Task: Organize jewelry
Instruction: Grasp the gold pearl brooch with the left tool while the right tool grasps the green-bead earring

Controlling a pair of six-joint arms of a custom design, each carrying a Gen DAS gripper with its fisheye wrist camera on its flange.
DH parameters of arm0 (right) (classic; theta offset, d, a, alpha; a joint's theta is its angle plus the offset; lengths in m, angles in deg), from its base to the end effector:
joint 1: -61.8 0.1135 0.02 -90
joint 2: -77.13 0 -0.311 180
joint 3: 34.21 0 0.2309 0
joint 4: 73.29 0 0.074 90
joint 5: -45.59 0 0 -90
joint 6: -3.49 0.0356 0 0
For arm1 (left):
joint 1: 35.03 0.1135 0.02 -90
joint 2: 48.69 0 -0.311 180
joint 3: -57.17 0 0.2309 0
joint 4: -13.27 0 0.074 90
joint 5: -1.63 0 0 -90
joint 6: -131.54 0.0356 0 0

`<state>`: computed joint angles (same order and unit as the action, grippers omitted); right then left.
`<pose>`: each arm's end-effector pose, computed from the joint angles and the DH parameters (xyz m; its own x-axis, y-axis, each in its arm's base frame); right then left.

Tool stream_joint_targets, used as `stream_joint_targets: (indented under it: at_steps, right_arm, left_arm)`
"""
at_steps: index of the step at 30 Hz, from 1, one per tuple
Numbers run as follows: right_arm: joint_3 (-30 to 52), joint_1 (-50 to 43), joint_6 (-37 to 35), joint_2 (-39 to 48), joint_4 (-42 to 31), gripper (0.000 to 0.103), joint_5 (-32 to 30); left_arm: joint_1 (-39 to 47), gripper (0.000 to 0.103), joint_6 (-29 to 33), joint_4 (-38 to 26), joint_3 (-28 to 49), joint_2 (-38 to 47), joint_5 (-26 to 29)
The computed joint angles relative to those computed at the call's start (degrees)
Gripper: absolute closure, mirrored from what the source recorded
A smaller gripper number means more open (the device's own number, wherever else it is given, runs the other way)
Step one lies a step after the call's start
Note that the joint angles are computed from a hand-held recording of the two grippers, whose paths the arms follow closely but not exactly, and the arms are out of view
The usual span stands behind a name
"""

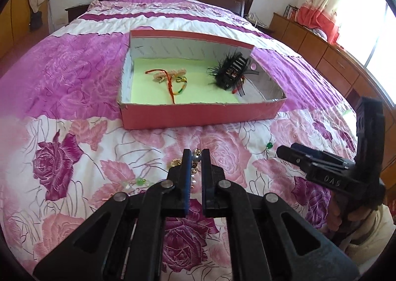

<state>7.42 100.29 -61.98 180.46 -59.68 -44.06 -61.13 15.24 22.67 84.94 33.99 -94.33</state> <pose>0.2149 0.1706 0.1313 -0.7870 -0.0954 -0.6096 -0.3215 0.9067 0.2732 0.1721 -0.0802 0.1550 -0.7392 -0.1286 -0.6611 0.0498 0.9685 -0.2441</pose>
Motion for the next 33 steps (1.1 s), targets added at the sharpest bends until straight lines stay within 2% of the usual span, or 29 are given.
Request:
stream_joint_targets:
  at_steps: [10,16,33]
  right_arm:
    - [3.91,0.79,-1.94,4.19,-1.80,0.066,-1.46]
    - [6.51,0.82,-2.27,6.78,-3.88,0.085,-1.19]
    - [0.52,2.86,-2.22,-1.55,0.38,0.088,0.91]
  left_arm:
    - [0.42,0.103,-0.65,1.69,-0.39,2.22,0.19]
    - [-0.15,0.103,-1.01,1.53,-0.38,2.07,-0.17]
    - [-3.05,0.103,-2.28,-1.34,-0.25,-4.33,-4.71]
